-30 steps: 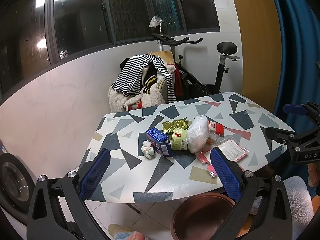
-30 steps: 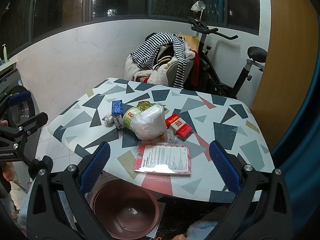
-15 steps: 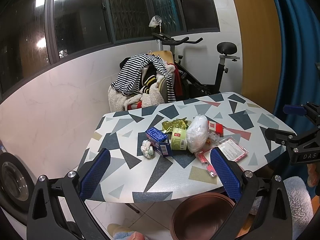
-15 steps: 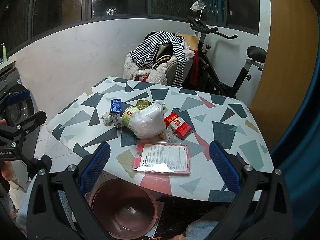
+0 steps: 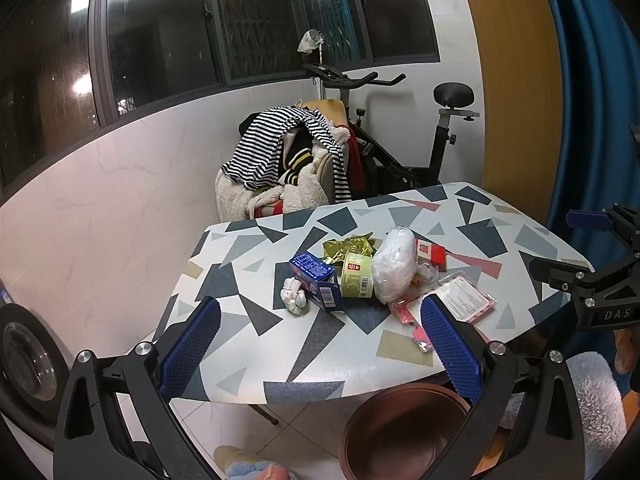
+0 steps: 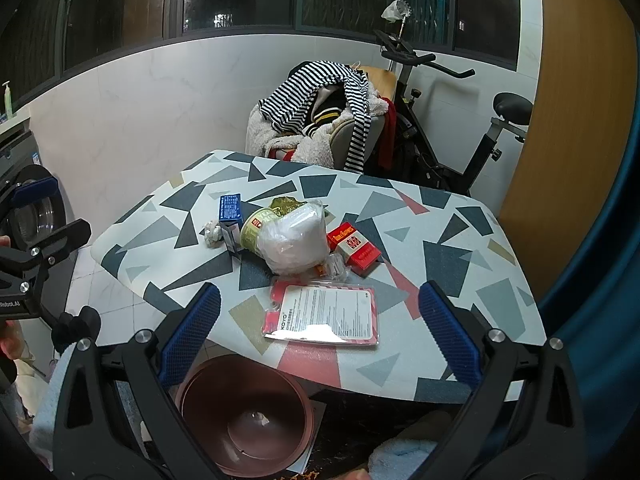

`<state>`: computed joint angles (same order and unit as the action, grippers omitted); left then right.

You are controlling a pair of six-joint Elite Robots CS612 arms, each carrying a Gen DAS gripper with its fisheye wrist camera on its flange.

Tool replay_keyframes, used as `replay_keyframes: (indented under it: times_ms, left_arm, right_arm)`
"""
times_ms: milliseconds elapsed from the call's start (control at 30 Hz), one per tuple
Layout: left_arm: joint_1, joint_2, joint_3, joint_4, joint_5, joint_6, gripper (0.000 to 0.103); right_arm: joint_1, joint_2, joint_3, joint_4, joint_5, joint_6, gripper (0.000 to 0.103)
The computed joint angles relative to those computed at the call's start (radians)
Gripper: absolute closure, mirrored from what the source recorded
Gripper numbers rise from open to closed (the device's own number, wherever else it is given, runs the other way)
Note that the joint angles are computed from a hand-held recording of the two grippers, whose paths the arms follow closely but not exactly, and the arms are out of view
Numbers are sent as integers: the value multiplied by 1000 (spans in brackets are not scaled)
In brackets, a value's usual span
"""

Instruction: Collect trash

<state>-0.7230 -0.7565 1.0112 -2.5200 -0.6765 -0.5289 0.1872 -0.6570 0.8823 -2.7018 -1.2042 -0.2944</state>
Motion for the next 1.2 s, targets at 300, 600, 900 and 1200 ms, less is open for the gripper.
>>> replay_keyframes:
  times_ms: [300,600,900,1200]
  left_arm:
    - [0,0,3,-3,-1,0,5]
    - [-2,5,3,-14,0,-5,5]
    - [-1,7,6,-14,-12,-3,5]
    - [27,10,22,-36,-93,-37,5]
  right_arm:
    - [0,2,3,-3,-1,-3,6]
    - [-7,-3,12,-8,4,-3,6]
    - [-15,0,25,-26,5,-1,5]
    - [-14,30,-31,60,43,26,5]
